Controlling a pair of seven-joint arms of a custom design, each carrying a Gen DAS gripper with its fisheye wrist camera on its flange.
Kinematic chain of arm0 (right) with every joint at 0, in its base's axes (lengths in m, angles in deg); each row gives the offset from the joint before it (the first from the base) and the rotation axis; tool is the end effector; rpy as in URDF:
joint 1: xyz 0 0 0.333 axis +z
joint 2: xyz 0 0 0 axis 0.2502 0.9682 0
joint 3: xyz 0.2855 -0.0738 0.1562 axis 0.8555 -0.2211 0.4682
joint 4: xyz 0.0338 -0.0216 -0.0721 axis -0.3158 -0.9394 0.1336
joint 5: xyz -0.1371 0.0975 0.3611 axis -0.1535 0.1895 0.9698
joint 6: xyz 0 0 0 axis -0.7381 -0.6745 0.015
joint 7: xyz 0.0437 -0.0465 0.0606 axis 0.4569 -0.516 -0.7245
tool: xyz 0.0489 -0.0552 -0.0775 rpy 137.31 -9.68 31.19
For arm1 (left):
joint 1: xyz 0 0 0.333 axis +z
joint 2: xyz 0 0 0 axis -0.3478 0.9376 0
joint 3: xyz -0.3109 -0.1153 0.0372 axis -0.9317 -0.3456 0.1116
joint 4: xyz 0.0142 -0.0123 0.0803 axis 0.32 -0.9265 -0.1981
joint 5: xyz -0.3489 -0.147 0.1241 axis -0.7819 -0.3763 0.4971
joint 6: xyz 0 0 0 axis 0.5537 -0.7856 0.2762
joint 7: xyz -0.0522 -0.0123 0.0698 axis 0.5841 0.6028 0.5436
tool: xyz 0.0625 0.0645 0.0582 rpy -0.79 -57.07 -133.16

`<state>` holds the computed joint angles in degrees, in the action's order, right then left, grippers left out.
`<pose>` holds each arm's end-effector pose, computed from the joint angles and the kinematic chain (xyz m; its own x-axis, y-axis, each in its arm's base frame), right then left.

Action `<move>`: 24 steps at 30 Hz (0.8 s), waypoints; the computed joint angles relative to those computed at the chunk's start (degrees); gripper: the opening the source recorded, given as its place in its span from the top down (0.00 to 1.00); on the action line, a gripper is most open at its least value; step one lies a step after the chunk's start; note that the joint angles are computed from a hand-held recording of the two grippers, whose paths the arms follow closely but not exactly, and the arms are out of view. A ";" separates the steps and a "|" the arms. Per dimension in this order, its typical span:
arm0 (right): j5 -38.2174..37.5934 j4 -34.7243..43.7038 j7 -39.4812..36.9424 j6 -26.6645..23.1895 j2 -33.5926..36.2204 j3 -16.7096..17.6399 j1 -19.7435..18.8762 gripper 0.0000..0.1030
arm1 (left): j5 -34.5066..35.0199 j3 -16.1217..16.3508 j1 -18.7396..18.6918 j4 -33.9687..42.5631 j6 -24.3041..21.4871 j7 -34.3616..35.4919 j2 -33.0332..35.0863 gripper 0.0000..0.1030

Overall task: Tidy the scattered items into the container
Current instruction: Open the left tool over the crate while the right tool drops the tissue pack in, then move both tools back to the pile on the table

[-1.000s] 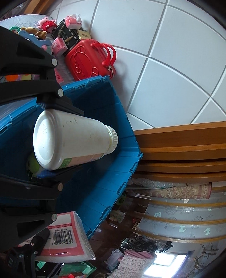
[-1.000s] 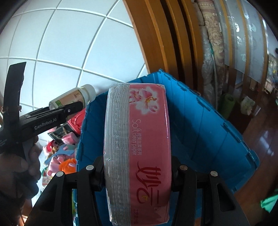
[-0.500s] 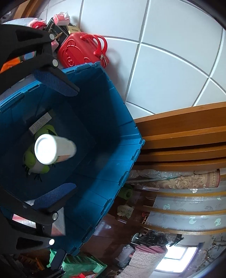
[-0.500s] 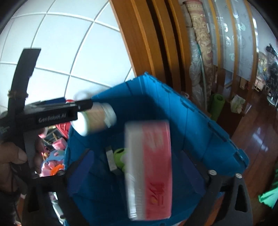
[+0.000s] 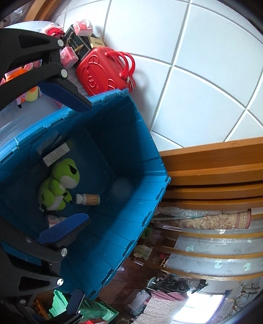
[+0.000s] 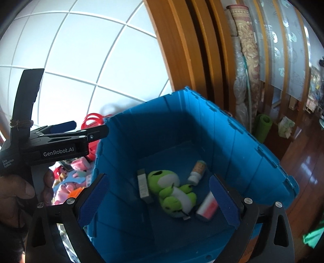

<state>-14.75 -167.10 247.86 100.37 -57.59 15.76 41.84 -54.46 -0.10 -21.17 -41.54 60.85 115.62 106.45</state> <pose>0.5383 0.3429 0.6506 -0.3674 -0.8904 -0.2689 -0.5332 0.4385 -0.7235 0.7137 -0.1312 0.6802 -0.7199 -0.6899 -0.0755 -0.4422 0.5397 -0.7164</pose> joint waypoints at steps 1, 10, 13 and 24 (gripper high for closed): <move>0.01 0.71 -0.31 0.11 0.54 0.12 0.13 0.03 | -0.25 0.19 0.49 -0.43 0.15 0.15 -0.27 0.01; 1.38 10.94 -6.36 1.65 8.42 -0.41 3.72 0.02 | -2.50 2.64 5.91 -4.84 1.67 0.23 -2.67 0.01; 2.75 16.19 -9.49 2.08 12.39 -1.23 5.48 0.02 | -2.65 3.70 7.80 -6.35 2.54 0.17 -3.16 0.01; 12.22 39.44 -22.23 -0.24 28.96 -4.57 11.88 0.02 | -1.61 6.50 14.37 -5.56 2.00 -0.82 -0.41 0.01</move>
<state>-2.54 -127.65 225.63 100.13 -28.63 11.18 53.72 -56.07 6.40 -6.80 -47.10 62.85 114.80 106.04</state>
